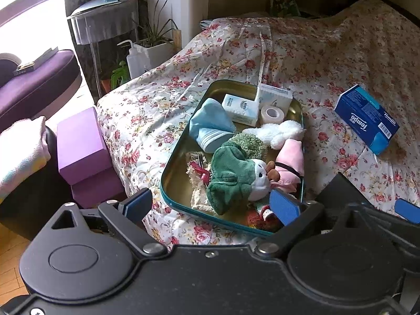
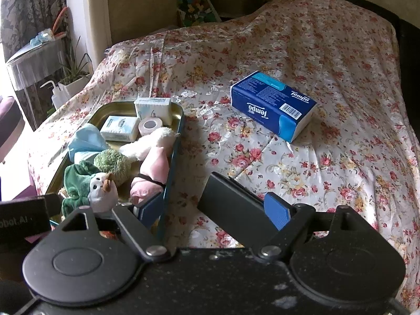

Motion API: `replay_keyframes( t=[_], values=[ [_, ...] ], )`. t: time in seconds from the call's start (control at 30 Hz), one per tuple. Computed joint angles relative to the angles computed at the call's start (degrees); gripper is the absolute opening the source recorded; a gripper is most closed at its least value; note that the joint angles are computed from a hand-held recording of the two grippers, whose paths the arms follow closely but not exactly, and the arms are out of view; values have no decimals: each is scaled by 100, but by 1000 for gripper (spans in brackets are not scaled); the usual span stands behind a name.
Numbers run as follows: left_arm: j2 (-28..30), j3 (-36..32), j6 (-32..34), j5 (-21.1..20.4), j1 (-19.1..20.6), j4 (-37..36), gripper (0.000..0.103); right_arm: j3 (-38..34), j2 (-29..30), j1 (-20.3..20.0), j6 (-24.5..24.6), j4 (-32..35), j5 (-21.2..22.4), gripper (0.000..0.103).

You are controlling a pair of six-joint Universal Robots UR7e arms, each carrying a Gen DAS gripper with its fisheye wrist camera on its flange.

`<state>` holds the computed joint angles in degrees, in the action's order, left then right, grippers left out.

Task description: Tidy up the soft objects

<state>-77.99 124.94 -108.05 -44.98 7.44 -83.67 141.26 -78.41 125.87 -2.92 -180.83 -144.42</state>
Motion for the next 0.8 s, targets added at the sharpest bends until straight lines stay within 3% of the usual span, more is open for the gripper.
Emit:
replay_keyframes(
  t=[0.8],
  values=[
    [81, -61, 107, -80, 83, 6, 94, 31, 10, -77, 76, 20, 27, 84]
  ],
)
